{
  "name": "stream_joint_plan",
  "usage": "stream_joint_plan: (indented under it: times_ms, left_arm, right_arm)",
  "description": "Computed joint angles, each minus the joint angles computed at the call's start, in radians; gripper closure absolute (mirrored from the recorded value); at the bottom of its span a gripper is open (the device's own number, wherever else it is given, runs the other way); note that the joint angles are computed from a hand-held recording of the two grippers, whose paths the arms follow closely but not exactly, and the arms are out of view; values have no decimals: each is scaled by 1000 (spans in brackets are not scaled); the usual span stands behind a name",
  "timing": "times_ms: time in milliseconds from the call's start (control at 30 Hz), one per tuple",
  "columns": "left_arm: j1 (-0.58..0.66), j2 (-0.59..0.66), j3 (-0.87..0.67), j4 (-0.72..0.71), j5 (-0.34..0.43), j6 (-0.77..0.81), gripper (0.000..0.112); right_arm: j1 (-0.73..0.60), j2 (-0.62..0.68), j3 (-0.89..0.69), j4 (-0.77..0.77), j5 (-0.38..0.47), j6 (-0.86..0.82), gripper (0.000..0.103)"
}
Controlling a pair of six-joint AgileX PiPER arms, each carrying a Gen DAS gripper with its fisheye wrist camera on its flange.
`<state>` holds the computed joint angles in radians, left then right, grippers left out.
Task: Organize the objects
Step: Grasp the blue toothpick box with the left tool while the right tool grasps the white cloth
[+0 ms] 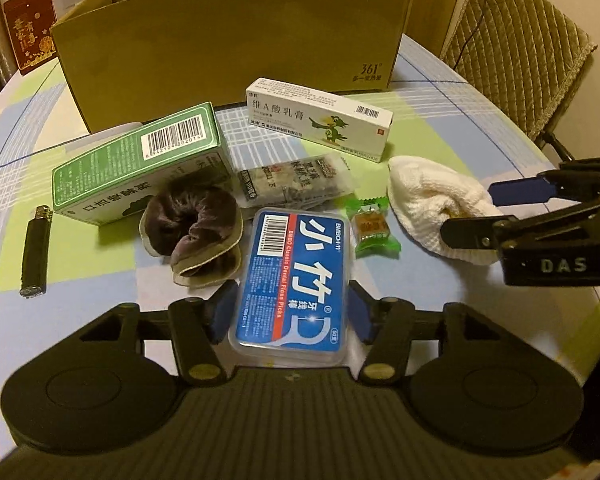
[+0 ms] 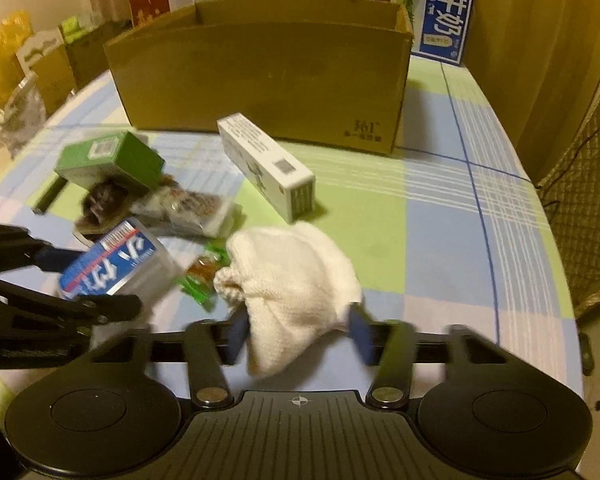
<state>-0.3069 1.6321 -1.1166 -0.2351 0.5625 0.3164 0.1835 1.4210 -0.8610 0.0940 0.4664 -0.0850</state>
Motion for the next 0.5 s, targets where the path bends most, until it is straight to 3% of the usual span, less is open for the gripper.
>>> stream_joint_plan:
  times_ms: [67, 133, 333, 500]
  left_arm:
    - [1, -8, -1, 0, 15, 6, 60]
    - [5, -18, -1, -5, 28, 13, 60]
    - [25, -86, 8, -23, 72, 32, 60]
    - [47, -149, -15, -26, 118, 36, 60]
  right_arm:
    - [28, -18, 5, -85, 9, 90, 81]
    - [44, -43, 14, -133, 18, 156, 83]
    - [70, -150, 23, -187, 91, 280, 85]
    - [73, -211, -46, -174, 152, 287, 85]
